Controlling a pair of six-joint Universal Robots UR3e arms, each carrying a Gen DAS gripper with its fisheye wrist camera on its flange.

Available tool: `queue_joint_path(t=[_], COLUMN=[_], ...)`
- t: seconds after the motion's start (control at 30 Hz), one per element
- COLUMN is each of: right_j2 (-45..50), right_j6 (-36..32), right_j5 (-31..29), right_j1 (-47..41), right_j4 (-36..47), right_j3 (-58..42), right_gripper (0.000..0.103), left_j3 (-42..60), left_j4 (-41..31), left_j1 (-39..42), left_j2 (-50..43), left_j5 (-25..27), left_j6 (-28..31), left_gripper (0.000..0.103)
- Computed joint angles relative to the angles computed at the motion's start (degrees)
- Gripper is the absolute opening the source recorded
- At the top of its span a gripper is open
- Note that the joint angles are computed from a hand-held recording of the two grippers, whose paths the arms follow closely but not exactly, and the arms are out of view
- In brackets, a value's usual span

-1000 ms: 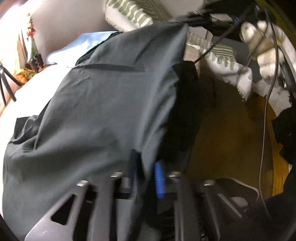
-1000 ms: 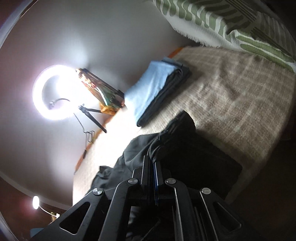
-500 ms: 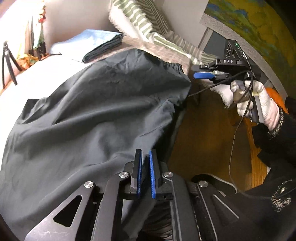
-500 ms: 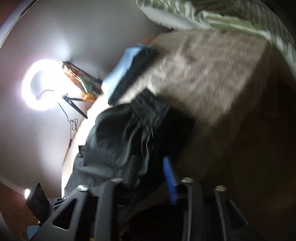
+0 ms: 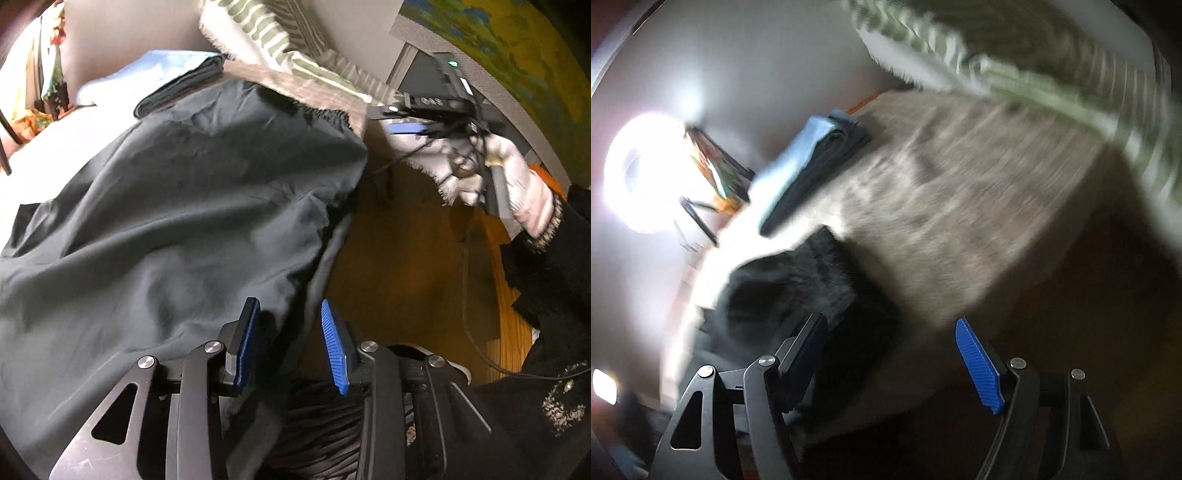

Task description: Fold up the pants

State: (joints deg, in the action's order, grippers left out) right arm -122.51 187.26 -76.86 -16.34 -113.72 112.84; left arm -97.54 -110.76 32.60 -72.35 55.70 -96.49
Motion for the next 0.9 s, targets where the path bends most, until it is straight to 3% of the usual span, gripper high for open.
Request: queue_joint_path(t=[0.07, 0.17, 0.27, 0.43, 0.53, 0.6, 0.63, 0.73, 0.8, 0.9], right_j2=[-0.44, -0.60, -1.50, -5.43, -8.10, -9.53, -10.20, -8.55, -4.92, 1.08], right_j6=[0.90, 1.36, 1.32, -4.73, -8.77, -9.46, -10.85, -8.44, -5.04, 0.06], right_j5=[-8.92, -21.04, -28.15, -16.49, -3.74, 3.53, 10.22, 19.56, 20.12, 19.48], right_j1=[2.98, 6.22, 6.60, -2.61, -8.85, -11.49, -14.97, -16.05, -12.67, -7.25], right_j4=[-0.50, -2.38, -3.88, -1.71, 2.78, 5.47, 8.44, 8.29, 3.33, -4.37], right_j3=[0.04, 0.87, 1.81, 1.46, 1.47, 2.24, 2.74, 5.69, 7.19, 8.47], right_gripper=[0.089, 0.089, 0.089, 0.089, 0.089, 0.089, 0.089, 0.088, 0.086, 0.078], left_j3=[-0.71, -1.71, -2.49, -2.55, -3.28, -4.70, -5.26, -7.44, -8.87, -9.25], left_j4=[1.96, 4.09, 5.50, 5.11, 4.91, 6.33, 7.14, 9.51, 11.21, 12.50], left_j1=[-0.48, -0.87, -1.00, -0.60, -0.50, -0.83, -1.05, -1.37, -1.61, -1.60], left_j2=[-0.39, -0.59, -0.93, -1.75, -0.59, 0.62, 1.07, 2.84, 3.94, 4.19], left_j5=[0.45, 1.30, 1.64, 1.53, 2.07, 2.27, 2.33, 1.82, 1.72, 1.47], left_j6=[-1.25, -2.20, -3.42, -3.75, -2.14, -1.60, -1.57, -0.35, 1.06, 1.02], left_gripper=[0.033, 0.038, 0.039, 0.045, 0.055, 0.056, 0.056, 0.056, 0.055, 0.039])
